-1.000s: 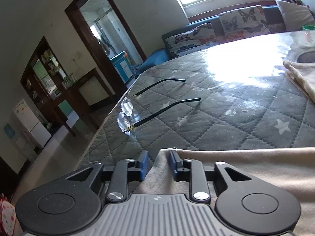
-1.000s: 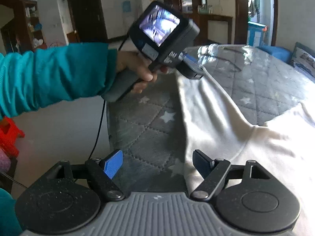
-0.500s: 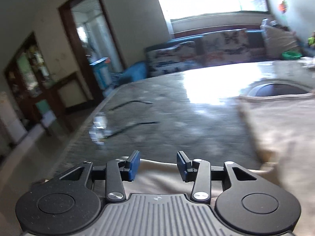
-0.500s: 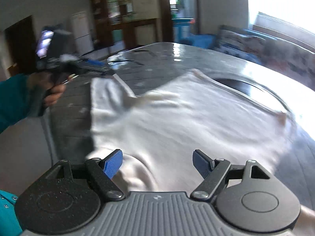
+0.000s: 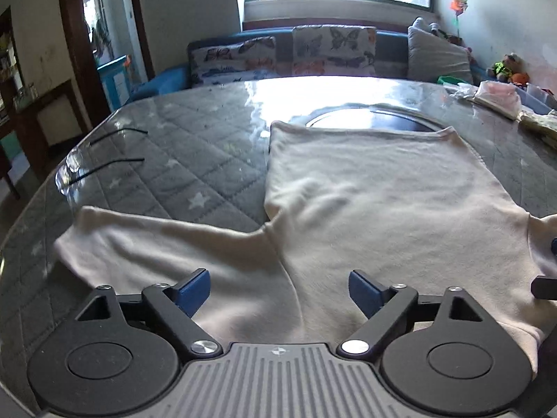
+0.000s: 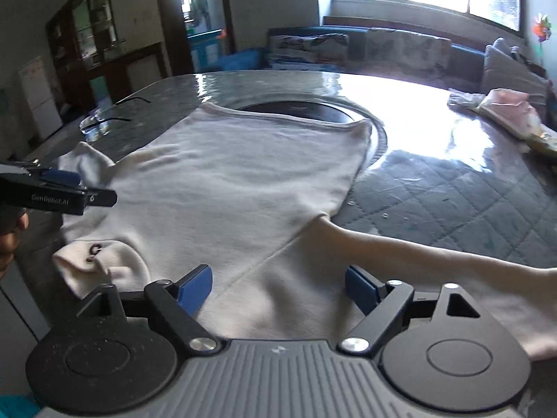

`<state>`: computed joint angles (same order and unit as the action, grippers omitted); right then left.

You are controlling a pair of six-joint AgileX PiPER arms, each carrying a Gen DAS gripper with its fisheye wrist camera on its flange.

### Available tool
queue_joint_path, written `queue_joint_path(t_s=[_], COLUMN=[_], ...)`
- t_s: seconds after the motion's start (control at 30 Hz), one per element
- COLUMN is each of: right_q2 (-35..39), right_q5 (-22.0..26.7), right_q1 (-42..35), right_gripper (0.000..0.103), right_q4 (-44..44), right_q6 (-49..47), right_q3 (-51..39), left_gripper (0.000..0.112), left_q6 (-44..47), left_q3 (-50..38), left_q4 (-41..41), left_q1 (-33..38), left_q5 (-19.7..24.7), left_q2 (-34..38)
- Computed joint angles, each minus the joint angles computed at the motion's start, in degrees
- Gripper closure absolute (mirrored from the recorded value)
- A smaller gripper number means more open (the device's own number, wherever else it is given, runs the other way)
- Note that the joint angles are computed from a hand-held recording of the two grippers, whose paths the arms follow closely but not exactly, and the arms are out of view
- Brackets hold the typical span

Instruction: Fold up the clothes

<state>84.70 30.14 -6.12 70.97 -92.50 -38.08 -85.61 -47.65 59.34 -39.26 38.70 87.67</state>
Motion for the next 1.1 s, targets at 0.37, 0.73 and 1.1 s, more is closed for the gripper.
queue_joint_path(t_s=[0.37,0.73,1.1], right_q2=[-1.0,-1.3,-1.3], right_q5=[-7.2,-12.3,-13.9], right_q1=[4.9,8.7,9.9], right_gripper=[0.003,0.000,0.000], right_q4=[4.6,13.8,18.7], right_q6=[-1.9,-8.9,-12.6], right_q3=[2.7,4.8,5.4], left_gripper=[0.009,0.009,0.009], left_q6=[-1.1,-2.1,-2.9], left_q3=[-1.1,-0.8,-1.0], left_q4=[-3.1,-4.5,-4.2], left_q1=[-0.7,0.1,-0.4], left_q5=[0.3,-0.7,0.0], left_q2=[1.8,1.4,1.6])
